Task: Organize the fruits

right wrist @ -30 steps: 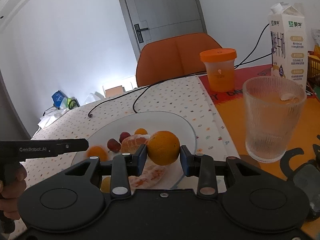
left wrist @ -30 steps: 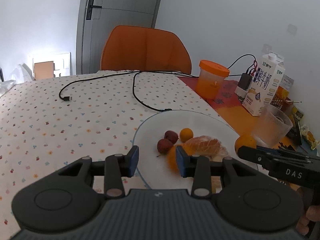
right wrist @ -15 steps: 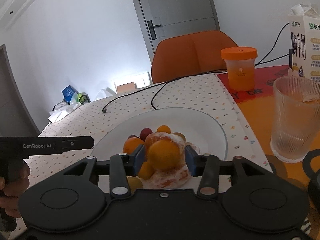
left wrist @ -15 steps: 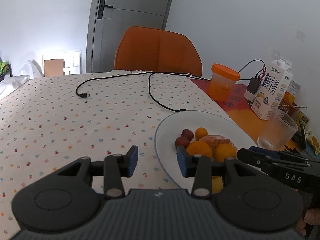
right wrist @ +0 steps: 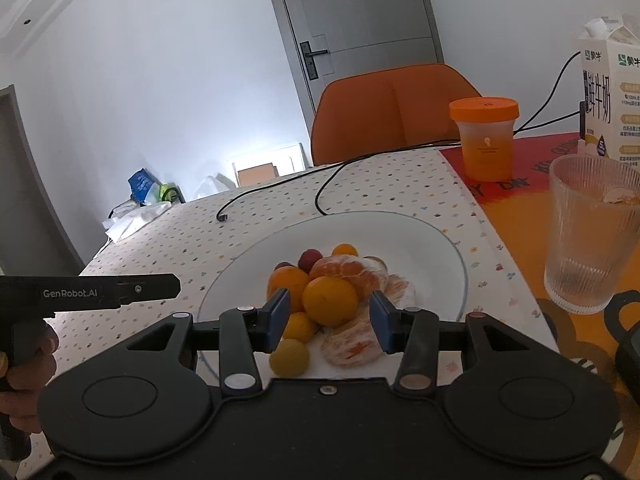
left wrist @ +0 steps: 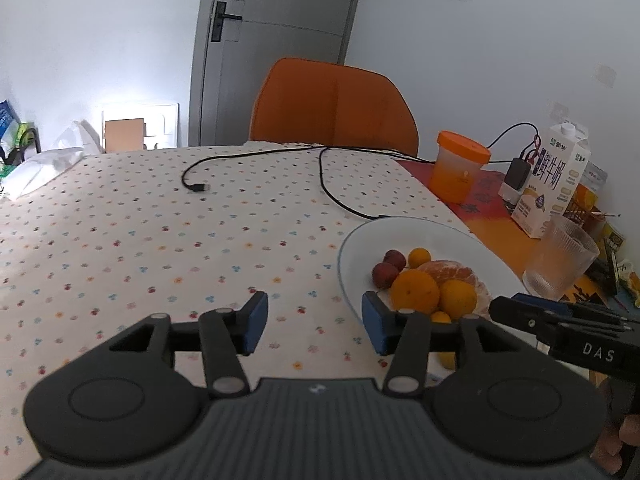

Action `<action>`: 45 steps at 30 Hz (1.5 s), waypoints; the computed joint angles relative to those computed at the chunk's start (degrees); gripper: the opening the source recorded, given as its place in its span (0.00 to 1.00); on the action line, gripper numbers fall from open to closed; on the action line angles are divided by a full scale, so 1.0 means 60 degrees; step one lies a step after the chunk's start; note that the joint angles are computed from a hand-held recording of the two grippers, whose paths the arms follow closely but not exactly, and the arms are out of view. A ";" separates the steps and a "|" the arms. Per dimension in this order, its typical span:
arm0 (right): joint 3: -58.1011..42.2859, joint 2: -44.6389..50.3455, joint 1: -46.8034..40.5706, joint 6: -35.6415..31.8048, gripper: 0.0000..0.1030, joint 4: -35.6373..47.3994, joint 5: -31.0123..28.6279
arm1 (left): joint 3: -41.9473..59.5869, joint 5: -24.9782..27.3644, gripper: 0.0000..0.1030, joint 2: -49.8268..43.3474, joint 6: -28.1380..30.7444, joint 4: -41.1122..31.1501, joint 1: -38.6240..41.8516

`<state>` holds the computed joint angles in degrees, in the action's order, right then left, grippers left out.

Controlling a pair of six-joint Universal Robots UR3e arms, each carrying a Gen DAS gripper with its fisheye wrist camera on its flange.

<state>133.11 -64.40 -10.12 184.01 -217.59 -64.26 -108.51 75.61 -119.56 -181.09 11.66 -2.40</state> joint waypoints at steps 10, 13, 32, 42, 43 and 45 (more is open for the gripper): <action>0.0376 -0.0259 0.0494 0.0301 0.64 -0.0431 -0.0092 | -0.1748 0.0223 0.70 0.0954 0.0058 0.1000 0.0489; 0.0498 -0.0297 0.0666 0.0378 0.71 -0.0634 -0.0114 | -0.2297 0.0237 0.76 0.1289 0.0129 0.1219 0.0666; 0.1582 -0.0986 0.1380 0.0380 1.00 -0.1225 -0.0206 | -0.5066 0.0353 0.98 0.3490 0.0454 0.1714 0.1553; 0.1939 -0.1924 0.2010 0.0443 1.00 -0.0765 -0.0517 | -0.6460 -0.0028 1.00 0.5454 0.0812 0.1449 0.2396; 0.1963 -0.2019 0.2082 0.0461 1.00 -0.0723 -0.0567 | -0.6586 -0.0092 1.00 0.5694 0.0862 0.1358 0.2516; 0.1992 -0.2187 0.2226 0.0517 1.00 -0.0634 -0.0682 | -0.6763 -0.0185 1.00 0.6086 0.0954 0.1180 0.2690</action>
